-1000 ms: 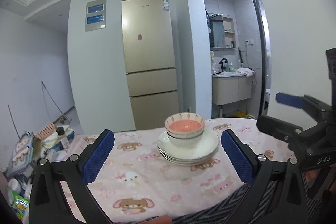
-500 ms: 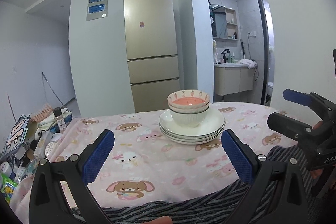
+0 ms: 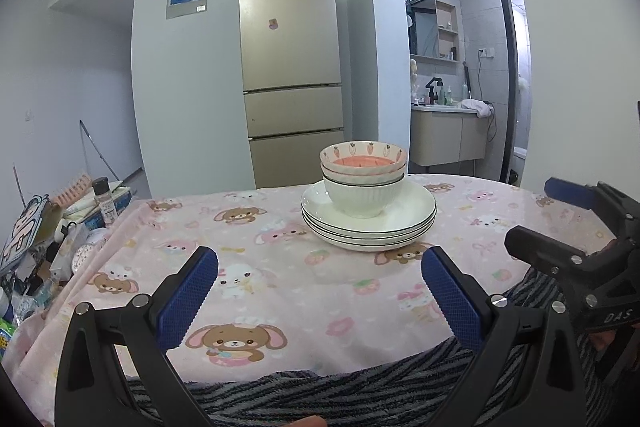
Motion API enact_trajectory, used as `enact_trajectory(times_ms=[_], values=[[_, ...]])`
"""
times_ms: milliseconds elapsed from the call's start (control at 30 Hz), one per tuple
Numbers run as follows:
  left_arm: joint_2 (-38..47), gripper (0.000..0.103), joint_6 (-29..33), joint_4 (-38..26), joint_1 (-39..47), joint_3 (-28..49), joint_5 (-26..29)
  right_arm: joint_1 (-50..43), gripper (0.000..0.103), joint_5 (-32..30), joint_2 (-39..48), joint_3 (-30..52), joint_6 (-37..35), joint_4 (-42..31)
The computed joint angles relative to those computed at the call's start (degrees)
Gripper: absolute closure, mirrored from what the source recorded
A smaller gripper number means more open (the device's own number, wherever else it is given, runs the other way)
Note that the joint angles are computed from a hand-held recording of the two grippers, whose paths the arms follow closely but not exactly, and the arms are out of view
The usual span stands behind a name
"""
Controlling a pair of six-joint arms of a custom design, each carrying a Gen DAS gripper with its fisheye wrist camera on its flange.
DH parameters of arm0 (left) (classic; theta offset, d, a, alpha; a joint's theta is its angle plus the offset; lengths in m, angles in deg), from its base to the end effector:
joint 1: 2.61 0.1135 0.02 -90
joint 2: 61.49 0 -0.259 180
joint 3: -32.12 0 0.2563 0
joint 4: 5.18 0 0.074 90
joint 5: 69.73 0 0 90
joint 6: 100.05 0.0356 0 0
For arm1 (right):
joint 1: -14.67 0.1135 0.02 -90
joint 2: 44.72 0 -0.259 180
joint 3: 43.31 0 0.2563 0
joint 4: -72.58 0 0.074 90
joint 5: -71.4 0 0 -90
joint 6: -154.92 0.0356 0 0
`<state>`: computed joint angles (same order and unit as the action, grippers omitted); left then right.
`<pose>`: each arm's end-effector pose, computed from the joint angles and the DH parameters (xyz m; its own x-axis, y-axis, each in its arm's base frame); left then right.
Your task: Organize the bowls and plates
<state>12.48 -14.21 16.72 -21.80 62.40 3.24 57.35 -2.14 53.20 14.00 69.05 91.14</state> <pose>0.2245 -0.0671 0.1453 -0.3538 0.0497 -0.9340 0.0319 0.9986 0.0411 0.2645 0.2302 0.1626 -0.3082 -0.1902 -0.9321 -0.4360 0.8991 -0.0393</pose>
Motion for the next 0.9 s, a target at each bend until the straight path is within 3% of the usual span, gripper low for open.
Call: enact_trajectory(times_ms=[200,900], values=[[-1.3,0.0,-0.7,2.0,0.8,-1.7,0.7,-0.1,0.0,-0.3,-0.3,-0.1,0.3,0.1],[-2.1,0.0,0.1,0.2,0.3,-1.3,0.2,-0.3,0.0,-1.2,0.0,0.7,0.6,-1.9]])
